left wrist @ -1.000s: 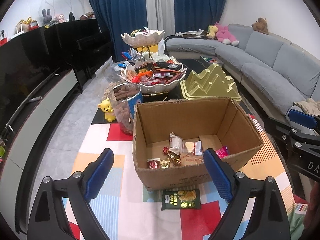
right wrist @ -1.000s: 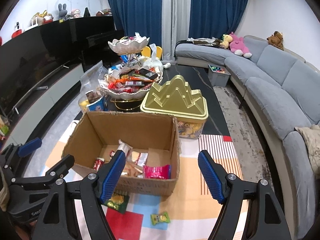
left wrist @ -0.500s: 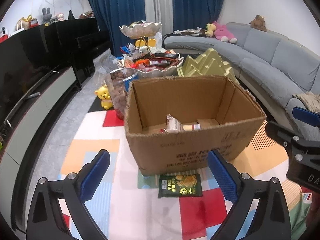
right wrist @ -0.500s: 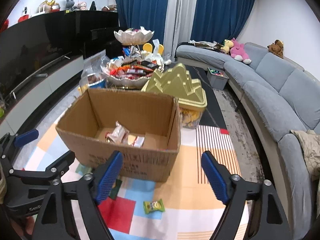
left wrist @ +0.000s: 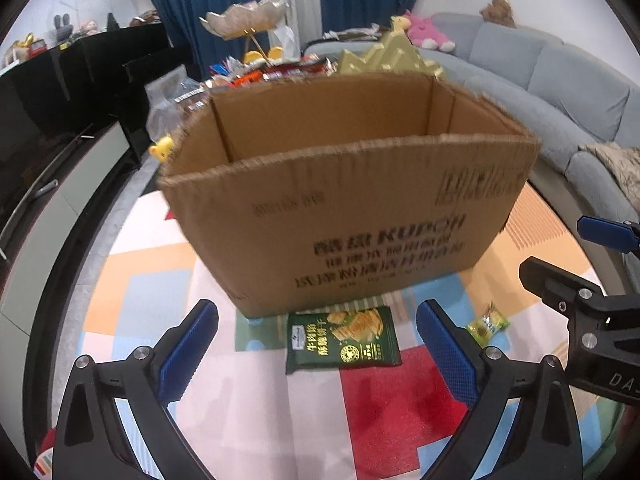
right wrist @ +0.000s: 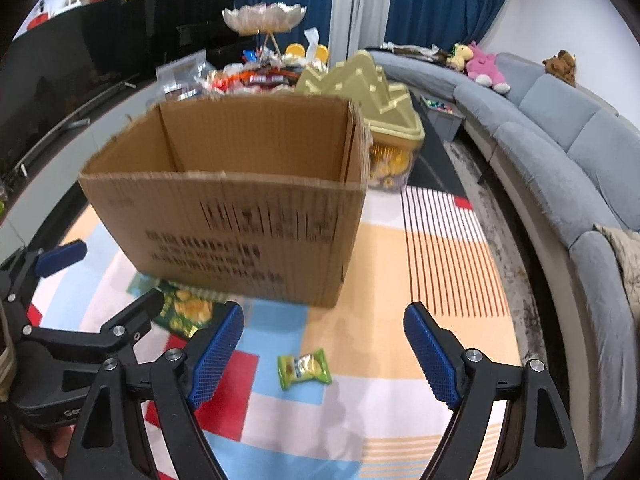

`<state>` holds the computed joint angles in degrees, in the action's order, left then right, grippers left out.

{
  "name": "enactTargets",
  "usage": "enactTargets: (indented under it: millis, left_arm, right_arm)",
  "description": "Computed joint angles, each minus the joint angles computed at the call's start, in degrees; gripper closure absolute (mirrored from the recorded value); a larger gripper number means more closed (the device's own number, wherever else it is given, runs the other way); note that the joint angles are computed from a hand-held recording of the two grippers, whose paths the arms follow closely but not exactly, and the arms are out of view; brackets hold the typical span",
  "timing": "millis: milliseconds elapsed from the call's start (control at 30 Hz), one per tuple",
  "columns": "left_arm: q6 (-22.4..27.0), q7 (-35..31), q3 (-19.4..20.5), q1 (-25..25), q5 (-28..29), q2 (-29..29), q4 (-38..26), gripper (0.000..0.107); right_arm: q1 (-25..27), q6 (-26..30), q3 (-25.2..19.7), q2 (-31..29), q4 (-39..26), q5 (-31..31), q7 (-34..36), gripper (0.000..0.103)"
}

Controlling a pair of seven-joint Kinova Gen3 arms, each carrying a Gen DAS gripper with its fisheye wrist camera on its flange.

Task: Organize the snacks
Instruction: 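Withdraw both open tools and lower toward the green cracker packet and candy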

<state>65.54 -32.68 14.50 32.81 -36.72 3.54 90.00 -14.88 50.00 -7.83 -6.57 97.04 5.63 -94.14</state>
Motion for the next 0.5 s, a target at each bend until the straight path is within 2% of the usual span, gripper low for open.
enactTargets:
  millis: [500]
  left_arm:
    - [-3.12, -0.99, -1.73, -0.24, 3.40, 2.48, 2.13, 0.006]
  right_arm:
    - [-0.18, 0.02, 0.81, 2.30, 3.63, -0.85, 2.73, 0.020]
